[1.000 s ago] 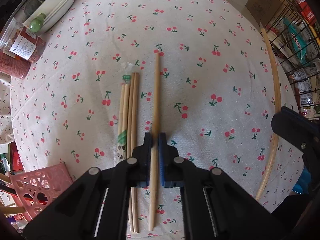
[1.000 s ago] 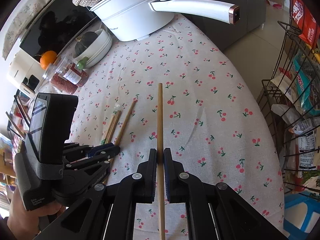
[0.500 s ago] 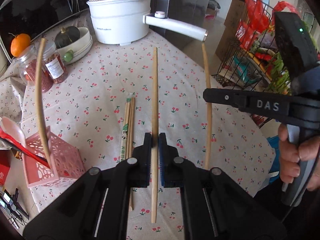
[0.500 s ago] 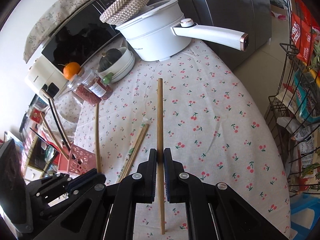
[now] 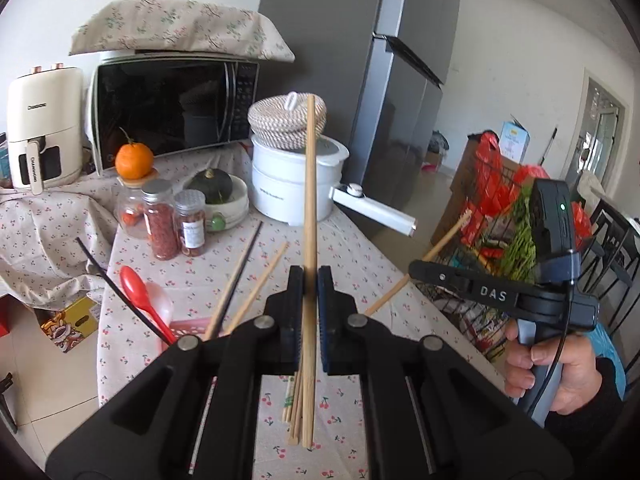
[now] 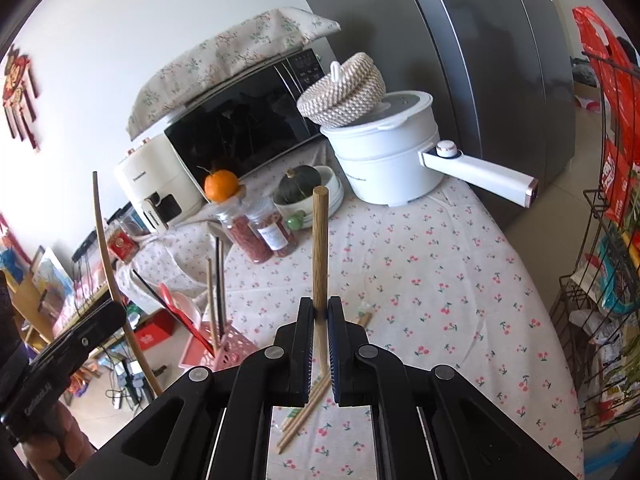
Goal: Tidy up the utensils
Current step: 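Carry both wooden chopsticks over the pink basket and drop them in with both tools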
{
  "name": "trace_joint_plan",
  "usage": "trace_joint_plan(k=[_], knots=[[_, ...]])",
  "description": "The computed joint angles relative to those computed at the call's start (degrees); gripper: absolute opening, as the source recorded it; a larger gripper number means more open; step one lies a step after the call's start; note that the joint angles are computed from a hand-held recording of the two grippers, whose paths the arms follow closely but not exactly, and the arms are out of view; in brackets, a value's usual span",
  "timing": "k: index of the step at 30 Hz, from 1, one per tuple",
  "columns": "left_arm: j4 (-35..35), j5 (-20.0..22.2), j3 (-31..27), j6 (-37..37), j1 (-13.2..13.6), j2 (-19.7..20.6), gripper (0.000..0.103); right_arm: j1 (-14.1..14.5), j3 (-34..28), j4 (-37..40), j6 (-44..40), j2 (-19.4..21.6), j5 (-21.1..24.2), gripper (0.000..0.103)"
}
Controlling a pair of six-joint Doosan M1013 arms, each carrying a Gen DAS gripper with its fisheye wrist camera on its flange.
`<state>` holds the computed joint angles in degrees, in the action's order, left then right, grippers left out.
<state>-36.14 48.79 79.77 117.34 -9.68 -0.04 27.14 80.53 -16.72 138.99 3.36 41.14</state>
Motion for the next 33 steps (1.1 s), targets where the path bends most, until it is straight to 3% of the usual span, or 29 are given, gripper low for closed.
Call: trace_joint_plan(k=[6,11,15,22,26,33], knots=[[-3.36,-11.73,3.29,-1.69,2.69,-0.66,0.008,0.78,-1.12,0.52,-1.1,0.46,-2.15,0.007],[-0.89,-20.85,5.51,-2.25,2.33,-0.75,0.008,1.32,-2.14,2.58,-3.26,1.51,-1.84,0.007],[-0.95,-25.8,7.42,0.51,1.71,-0.61,0.008,1.75,-2.57,2.9,-4.3,2.03,-1.52,0.007],[2.44,-27.39,8.87,-1.35,1.09,0.41,0.008,1.93,-2.53,2.82,-4.39,2.26,-1.79,0.007],[6.19,-23.13,7.69,-6.76,1.69,1.5,0.011,1.99,-2.49,3.34,-5.3,2.08,-2.77,0.007],[6.87,-14.66,5.74,-10.15,3.22,1.5,0.037,2.48,-2.99,5.71,-8.21,1.71,-4.8,0.007]])
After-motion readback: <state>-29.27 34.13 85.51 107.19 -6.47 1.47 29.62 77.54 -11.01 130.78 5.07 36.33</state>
